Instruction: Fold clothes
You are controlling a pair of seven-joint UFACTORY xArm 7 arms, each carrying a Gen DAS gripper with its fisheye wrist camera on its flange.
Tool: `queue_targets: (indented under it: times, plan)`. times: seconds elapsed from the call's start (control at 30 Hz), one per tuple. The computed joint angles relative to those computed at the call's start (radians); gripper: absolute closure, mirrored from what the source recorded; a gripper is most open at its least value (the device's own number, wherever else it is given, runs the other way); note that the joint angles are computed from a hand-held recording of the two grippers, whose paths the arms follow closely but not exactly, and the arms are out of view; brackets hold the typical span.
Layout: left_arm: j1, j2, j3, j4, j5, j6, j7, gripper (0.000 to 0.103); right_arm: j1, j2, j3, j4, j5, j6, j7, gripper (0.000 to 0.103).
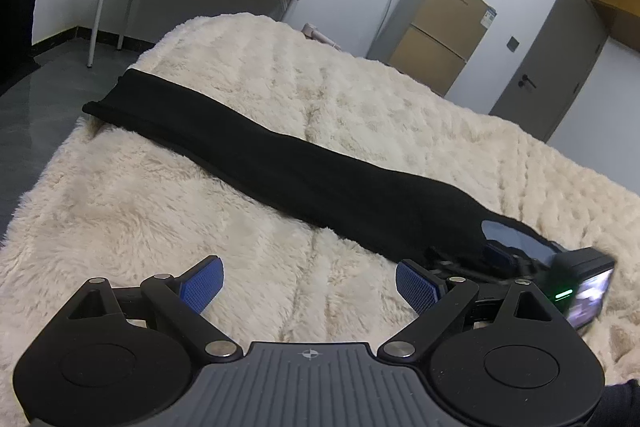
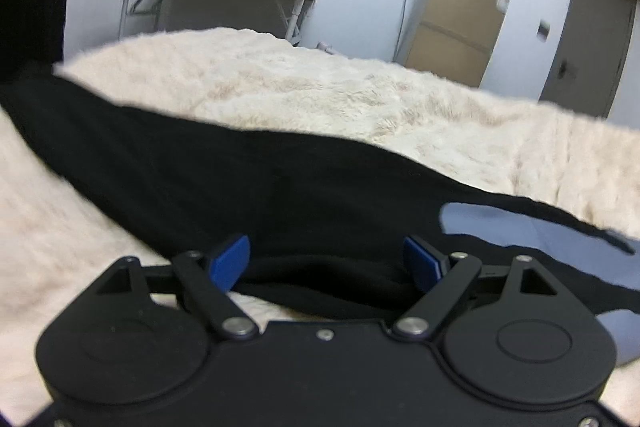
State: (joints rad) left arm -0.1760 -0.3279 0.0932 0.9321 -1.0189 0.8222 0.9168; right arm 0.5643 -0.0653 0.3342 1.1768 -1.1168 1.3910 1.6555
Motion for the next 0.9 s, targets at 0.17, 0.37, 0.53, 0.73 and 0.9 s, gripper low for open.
queue_targets:
  times: [0.17,0.37,0.53,0.73,0.9]
  plan:
    - [0.001,0.003,0.003,0.005,-0.005,0.019,0.005,0.012,-0.013,-0.157,0.051,-0.09,0.033,0.146,0.033,0.02]
    - [0.007,0.006,0.0,0.008,0.005,0.026,-0.009,0.012,-0.069,-0.374,0.116,-0.212,0.228,0.37,0.046,0.02]
    - [0.013,0.014,0.0,0.014,0.013,0.047,-0.019,0.012,-0.088,-0.718,0.134,-0.35,0.474,0.394,0.307,0.023]
    - [0.015,-0.001,-0.012,-0.001,0.052,0.039,-0.021,0.012,-0.213,-0.908,0.174,-0.449,0.555,0.342,0.363,0.033]
    - [0.011,0.0,-0.01,-0.002,0.073,0.033,-0.041,0.012,-0.053,-0.969,-0.084,-0.467,0.299,0.329,0.001,0.031]
